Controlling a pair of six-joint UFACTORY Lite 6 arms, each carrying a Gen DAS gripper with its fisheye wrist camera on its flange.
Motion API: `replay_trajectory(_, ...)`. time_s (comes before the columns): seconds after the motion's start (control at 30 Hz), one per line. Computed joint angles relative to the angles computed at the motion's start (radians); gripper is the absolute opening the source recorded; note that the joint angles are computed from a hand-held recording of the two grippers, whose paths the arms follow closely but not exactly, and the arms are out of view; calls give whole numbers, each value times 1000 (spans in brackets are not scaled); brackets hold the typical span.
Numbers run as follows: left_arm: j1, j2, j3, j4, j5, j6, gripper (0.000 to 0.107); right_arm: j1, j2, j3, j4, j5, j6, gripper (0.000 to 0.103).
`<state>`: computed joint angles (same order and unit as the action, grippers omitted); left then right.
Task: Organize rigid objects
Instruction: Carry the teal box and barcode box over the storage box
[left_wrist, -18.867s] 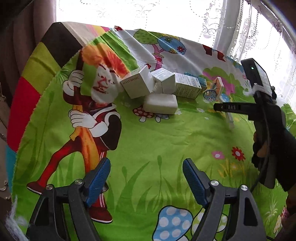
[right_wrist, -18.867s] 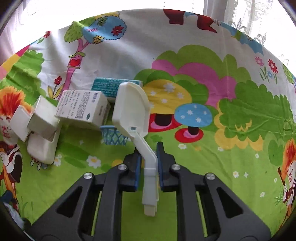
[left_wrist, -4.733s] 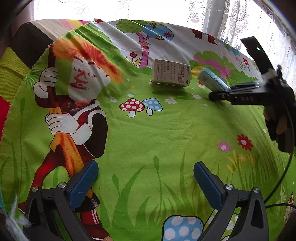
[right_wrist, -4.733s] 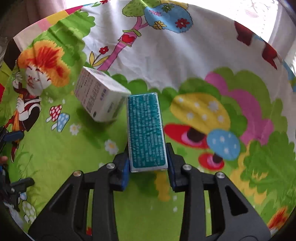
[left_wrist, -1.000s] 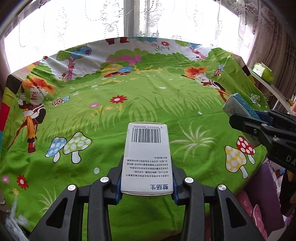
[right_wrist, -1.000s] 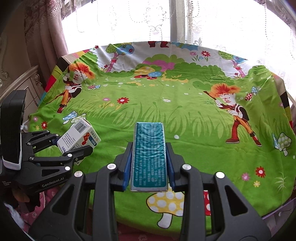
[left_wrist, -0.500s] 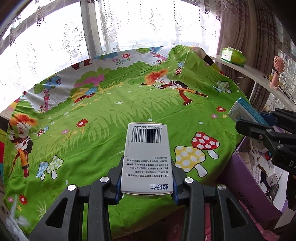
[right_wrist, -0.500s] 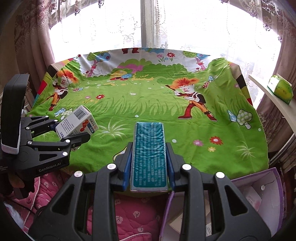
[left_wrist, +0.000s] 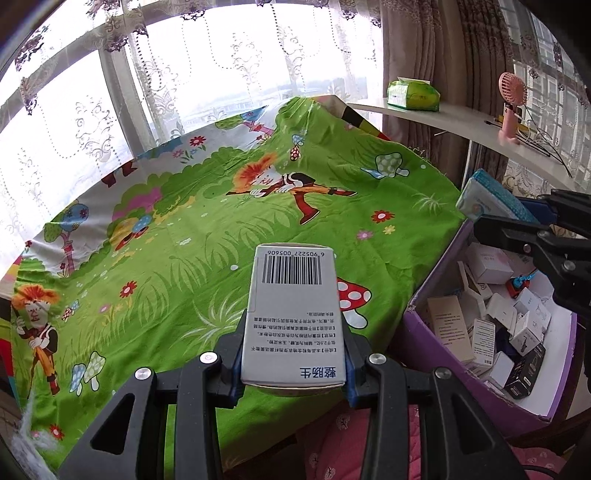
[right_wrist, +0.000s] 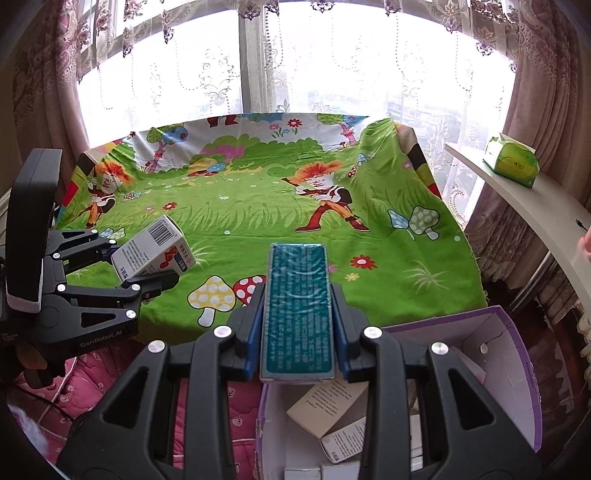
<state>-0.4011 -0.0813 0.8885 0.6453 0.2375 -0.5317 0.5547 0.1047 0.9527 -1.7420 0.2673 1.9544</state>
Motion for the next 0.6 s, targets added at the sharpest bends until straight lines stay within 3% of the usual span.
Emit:
replay_trajectory(0.17, -96, 9, 32, 88, 54, -93, 40, -19, -91, -71, 36, 18, -44, 37)
replay_trajectory(0.6, -366, 166, 209, 62, 150, -99, 41, -51, -480, -356, 331, 111, -309, 37)
